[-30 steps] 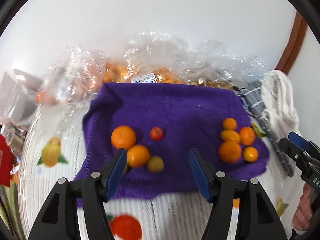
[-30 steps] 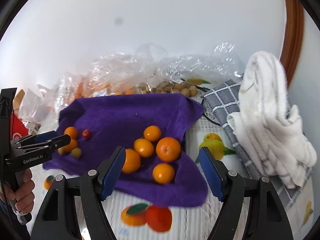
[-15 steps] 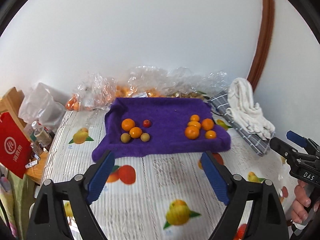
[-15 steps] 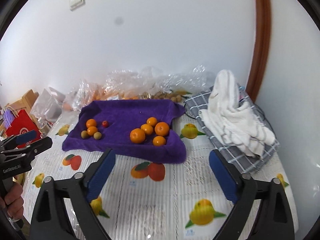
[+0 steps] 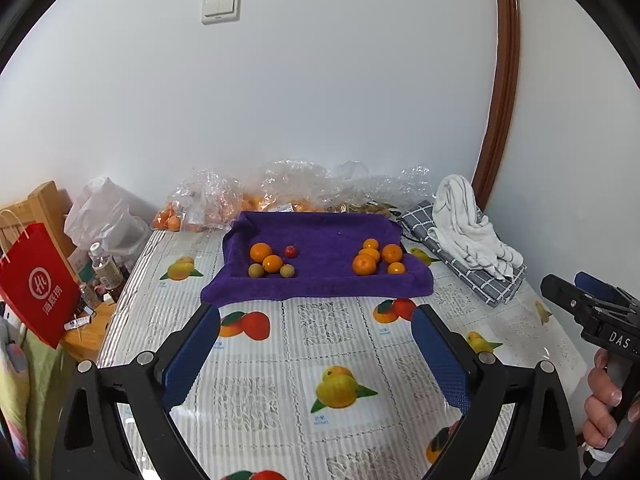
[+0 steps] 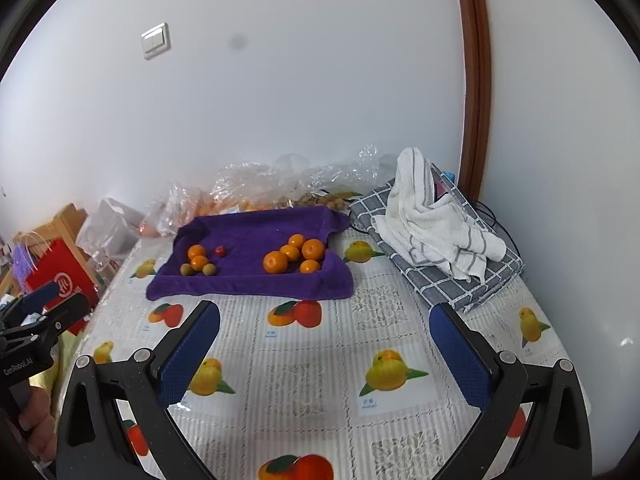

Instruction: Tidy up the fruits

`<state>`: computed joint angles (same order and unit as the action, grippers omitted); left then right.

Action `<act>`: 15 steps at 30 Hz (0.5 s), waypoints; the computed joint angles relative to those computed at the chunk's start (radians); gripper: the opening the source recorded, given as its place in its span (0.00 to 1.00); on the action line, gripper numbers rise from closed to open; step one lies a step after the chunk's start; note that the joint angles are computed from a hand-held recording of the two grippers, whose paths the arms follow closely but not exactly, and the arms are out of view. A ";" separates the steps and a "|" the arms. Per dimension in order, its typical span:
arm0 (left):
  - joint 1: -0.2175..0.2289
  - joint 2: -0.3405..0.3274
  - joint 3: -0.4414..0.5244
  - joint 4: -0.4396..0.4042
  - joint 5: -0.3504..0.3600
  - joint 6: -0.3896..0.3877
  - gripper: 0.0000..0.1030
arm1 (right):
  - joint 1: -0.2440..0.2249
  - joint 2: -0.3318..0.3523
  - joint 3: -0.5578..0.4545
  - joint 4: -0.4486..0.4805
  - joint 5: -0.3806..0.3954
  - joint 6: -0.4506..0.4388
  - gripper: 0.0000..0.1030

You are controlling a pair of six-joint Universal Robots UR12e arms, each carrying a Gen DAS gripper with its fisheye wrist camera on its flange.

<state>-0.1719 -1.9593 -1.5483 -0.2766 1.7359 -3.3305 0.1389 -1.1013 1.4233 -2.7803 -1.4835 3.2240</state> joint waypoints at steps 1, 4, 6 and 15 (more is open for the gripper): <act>-0.001 0.004 -0.005 0.007 0.001 0.001 0.94 | 0.001 -0.006 0.008 -0.006 -0.004 -0.006 1.00; -0.007 0.012 -0.016 0.021 0.004 -0.003 0.94 | 0.004 -0.021 0.024 -0.002 -0.020 -0.015 1.00; -0.011 0.017 -0.022 0.028 0.004 -0.005 0.94 | 0.004 -0.031 0.037 -0.012 -0.019 -0.020 1.00; -0.024 0.024 -0.033 0.040 0.033 0.000 0.94 | 0.008 -0.045 0.061 -0.042 -0.043 -0.051 1.00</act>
<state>-0.1963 -1.9348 -1.5813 -0.2364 1.7690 -3.3309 0.1470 -1.1458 1.4840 -2.8226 -1.5267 3.1730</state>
